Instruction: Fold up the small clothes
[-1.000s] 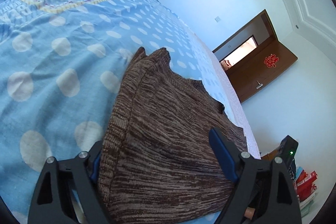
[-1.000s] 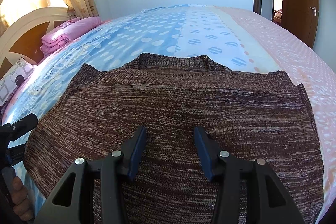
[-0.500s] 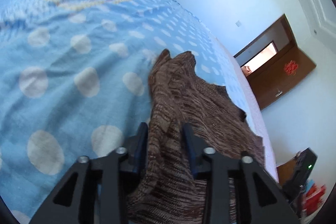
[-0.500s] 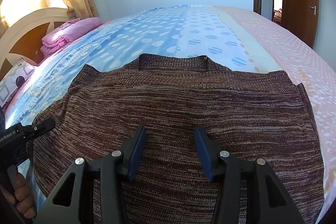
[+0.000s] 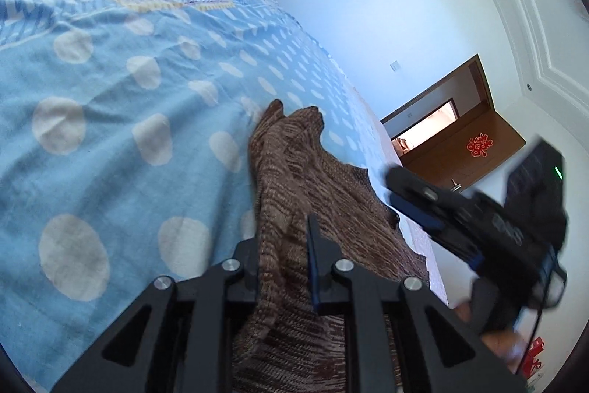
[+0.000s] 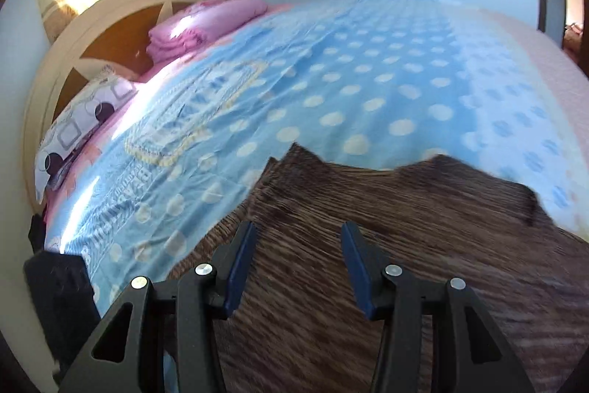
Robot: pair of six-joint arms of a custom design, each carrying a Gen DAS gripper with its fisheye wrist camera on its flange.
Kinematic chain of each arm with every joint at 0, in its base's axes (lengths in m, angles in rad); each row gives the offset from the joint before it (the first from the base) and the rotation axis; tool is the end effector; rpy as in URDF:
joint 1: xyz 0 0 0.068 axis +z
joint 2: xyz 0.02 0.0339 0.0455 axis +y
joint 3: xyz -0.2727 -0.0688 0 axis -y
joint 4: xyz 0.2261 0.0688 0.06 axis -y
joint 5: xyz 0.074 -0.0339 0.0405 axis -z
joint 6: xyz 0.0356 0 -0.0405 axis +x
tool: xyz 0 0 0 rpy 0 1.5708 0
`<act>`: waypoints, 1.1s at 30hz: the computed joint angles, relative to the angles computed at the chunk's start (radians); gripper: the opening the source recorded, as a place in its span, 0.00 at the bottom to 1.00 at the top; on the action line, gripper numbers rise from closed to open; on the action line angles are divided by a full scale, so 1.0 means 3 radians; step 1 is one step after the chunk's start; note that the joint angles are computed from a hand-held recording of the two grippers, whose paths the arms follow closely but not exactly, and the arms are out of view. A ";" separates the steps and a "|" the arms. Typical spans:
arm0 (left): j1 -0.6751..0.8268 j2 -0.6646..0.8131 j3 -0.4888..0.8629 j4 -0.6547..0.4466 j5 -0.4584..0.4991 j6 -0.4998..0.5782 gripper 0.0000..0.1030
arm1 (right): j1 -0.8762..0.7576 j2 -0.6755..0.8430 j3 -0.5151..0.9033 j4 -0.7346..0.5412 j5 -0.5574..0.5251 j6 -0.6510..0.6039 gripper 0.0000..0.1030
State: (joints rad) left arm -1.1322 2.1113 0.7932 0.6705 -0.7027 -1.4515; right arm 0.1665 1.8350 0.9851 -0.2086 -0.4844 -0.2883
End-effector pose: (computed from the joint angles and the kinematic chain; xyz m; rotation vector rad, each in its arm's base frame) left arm 0.1719 -0.3122 0.0824 -0.7171 2.0272 -0.7981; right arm 0.3298 0.0722 0.1545 -0.7340 2.4417 0.5869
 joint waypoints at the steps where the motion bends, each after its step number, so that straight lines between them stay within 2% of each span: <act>1: -0.0015 0.0001 -0.0014 0.0045 -0.0032 0.0035 0.18 | 0.0099 0.0139 0.0159 -0.0107 0.0045 0.0043 0.48; 3: -0.0066 -0.0006 -0.0028 0.0091 -0.0120 0.0099 0.18 | 0.0274 0.0297 0.0317 -0.0185 0.0150 0.0083 0.49; 8: -0.0101 -0.0008 -0.0008 0.0122 -0.0182 0.0238 0.18 | 0.0709 0.0643 0.0591 -0.0202 0.0450 0.0074 0.69; 13: -0.0073 0.0050 -0.0102 0.0316 -0.0090 0.0124 0.18 | 0.0952 0.0738 0.0598 -0.0101 0.0870 -0.0157 0.72; 15: -0.0063 0.0063 -0.0113 0.0349 -0.0072 0.0102 0.18 | 0.1029 0.0685 0.0462 0.0045 0.1082 -0.0303 0.69; 18: -0.0067 0.0047 -0.0063 0.0238 -0.0071 0.0113 0.18 | 0.0992 0.0574 0.0281 0.0254 0.1250 -0.0306 0.41; 19: -0.0064 0.0044 -0.0064 0.0233 -0.0063 0.0102 0.18 | 0.0921 0.0562 0.0303 0.0220 0.1186 -0.0267 0.24; 20: -0.0061 0.0044 -0.0071 0.0241 -0.0056 0.0098 0.18 | 0.0792 0.0566 0.0380 0.0094 0.0971 -0.0213 0.14; 21: -0.0062 0.0037 -0.0068 0.0225 -0.0053 0.0099 0.18 | 0.0675 0.0582 0.0466 -0.0029 0.0757 -0.0165 0.11; 24: -0.0077 -0.0025 0.0033 0.0024 -0.0063 0.0230 0.18 | 0.0354 0.0462 0.0435 -0.0087 0.0242 -0.0063 0.09; 27: -0.0126 -0.0133 0.0271 -0.0402 -0.0114 0.0519 0.18 | -0.0033 0.0208 0.0365 -0.0184 -0.0228 -0.0081 0.09; 30: -0.0160 -0.0211 0.0636 -0.0874 -0.0108 0.0852 0.18 | -0.0443 0.0070 0.0502 -0.0518 -0.0590 -0.0241 0.09; 33: -0.0223 -0.0157 0.1227 -0.1390 -0.0109 0.1296 0.17 | -0.0832 0.0029 0.0726 -0.0898 -0.0804 -0.0504 0.09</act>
